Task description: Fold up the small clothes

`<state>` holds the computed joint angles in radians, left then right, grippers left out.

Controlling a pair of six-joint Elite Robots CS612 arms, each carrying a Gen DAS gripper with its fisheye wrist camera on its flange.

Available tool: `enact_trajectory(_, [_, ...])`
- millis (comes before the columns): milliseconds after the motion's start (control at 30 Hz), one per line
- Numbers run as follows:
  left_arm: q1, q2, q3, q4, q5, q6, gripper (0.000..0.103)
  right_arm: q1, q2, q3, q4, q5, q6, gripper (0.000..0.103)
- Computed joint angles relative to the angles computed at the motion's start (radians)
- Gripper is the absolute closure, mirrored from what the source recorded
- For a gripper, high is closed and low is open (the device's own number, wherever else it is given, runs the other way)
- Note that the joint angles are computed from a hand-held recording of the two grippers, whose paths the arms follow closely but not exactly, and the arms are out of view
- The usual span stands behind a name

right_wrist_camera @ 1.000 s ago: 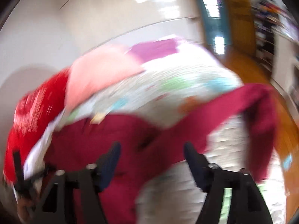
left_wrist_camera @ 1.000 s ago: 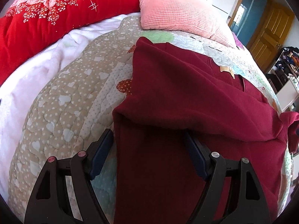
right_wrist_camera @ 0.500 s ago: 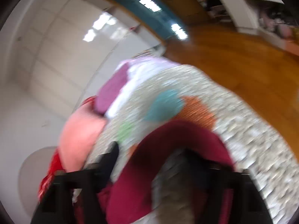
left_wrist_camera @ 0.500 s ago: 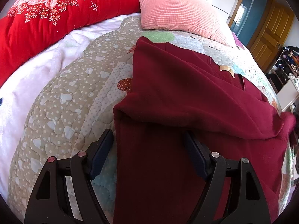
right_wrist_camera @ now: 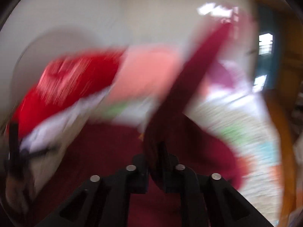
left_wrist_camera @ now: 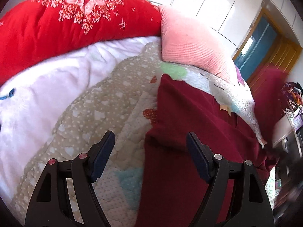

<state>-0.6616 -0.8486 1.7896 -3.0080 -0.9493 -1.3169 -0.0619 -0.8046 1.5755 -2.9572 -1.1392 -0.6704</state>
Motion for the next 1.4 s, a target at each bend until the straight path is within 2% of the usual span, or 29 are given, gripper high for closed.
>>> enact_trajectory(33, [0.002,0.002,0.000,-0.004,-0.008,0.001,0.025,0.026,0.016,-0.006,0.104,-0.051,-0.067,0.073])
enact_trajectory(100, [0.005,0.002,0.001,-0.015,-0.020,0.014,0.025,0.050,0.043,-0.009,0.186,-0.127,-0.129,0.063])
enact_trajectory(133, [0.005,0.003,0.002,-0.025,-0.021,0.020,0.025,0.053,0.044,0.007,0.164,-0.141,-0.146,0.062])
enact_trajectory(167, [0.005,0.005,0.002,-0.034,-0.018,0.025,0.025,0.047,0.038,0.028,0.116,-0.126,-0.148,0.062])
enact_trajectory(267, [0.006,0.010,0.005,-0.076,-0.021,0.034,0.025,0.029,0.014,0.039,0.105,-0.077,-0.075,0.056])
enact_trajectory(367, [0.006,0.016,0.001,-0.100,-0.024,0.052,0.025,0.027,0.006,0.048,0.061,-0.054,-0.073,0.056])
enact_trajectory(433, [0.010,0.019,-0.008,-0.094,-0.040,0.071,0.025,0.029,0.004,0.052,0.020,-0.077,-0.074,0.056])
enact_trajectory(467, [0.010,0.018,-0.011,-0.089,-0.044,0.072,0.025,0.025,0.002,0.061,-0.035,-0.088,-0.062,0.056])
enact_trajectory(567, [0.013,0.016,-0.030,-0.063,-0.053,0.081,0.025,-0.002,0.014,0.043,-0.166,-0.128,0.024,0.054])
enact_trajectory(633, [0.023,0.018,-0.070,0.014,-0.073,0.127,0.025,-0.018,0.023,0.011,-0.178,-0.179,0.070,0.046])
enact_trajectory(733, [0.037,0.052,-0.144,0.067,-0.042,0.214,0.025,-0.041,0.052,-0.066,-0.116,-0.242,0.154,0.038])
enact_trajectory(800, [0.062,0.082,-0.194,0.101,-0.112,0.206,0.025,-0.049,0.073,-0.119,-0.024,-0.241,0.219,0.038])
enact_trajectory(867, [0.084,0.111,-0.223,0.083,-0.201,0.199,0.025,-0.064,0.092,-0.163,0.076,-0.172,0.268,0.038])
enact_trajectory(900, [0.087,0.122,-0.236,0.088,-0.212,0.196,0.025,-0.071,0.102,-0.187,0.139,-0.131,0.281,0.038])
enact_trajectory(933, [0.083,0.126,-0.244,0.104,-0.185,0.206,0.033,-0.074,0.114,-0.208,0.192,-0.092,0.284,0.045])
enact_trajectory(967, [0.079,0.126,-0.250,0.120,-0.166,0.218,0.050,-0.073,0.120,-0.213,0.204,-0.081,0.273,0.057])
enact_trajectory(1000, [0.076,0.123,-0.255,0.150,-0.153,0.236,0.060,-0.066,0.123,-0.209,0.174,-0.096,0.248,0.079])
enact_trajectory(1033, [0.074,0.114,-0.250,0.153,-0.142,0.255,0.076,-0.059,0.124,-0.196,0.114,-0.122,0.225,0.088])
enact_trajectory(1133, [0.073,0.090,-0.193,0.028,-0.137,0.259,0.086,-0.047,0.121,-0.187,0.036,-0.127,0.201,0.090])
enact_trajectory(1167, [0.073,0.086,-0.189,0.029,-0.125,0.246,0.094,-0.044,0.126,-0.189,-0.001,-0.133,0.207,0.090])
enact_trajectory(1200, [0.072,0.084,-0.189,0.056,-0.097,0.227,0.094,-0.040,0.136,-0.199,-0.033,-0.144,0.224,0.090])
enact_trajectory(1267, [0.077,0.086,-0.192,0.093,-0.112,0.204,0.094,-0.036,0.164,-0.234,-0.061,-0.177,0.278,0.090])
enact_trajectory(1333, [0.079,0.086,-0.182,0.075,-0.133,0.200,0.094,-0.033,0.175,-0.271,0.046,-0.241,0.277,0.082])
enact_trajectory(1367, [0.076,0.085,-0.176,0.063,-0.129,0.204,0.094,-0.039,0.165,-0.265,0.077,-0.221,0.294,0.080])
enact_trajectory(1400, [0.075,0.082,-0.166,0.039,-0.130,0.206,0.094,-0.055,0.142,-0.233,0.067,-0.160,0.313,0.073])
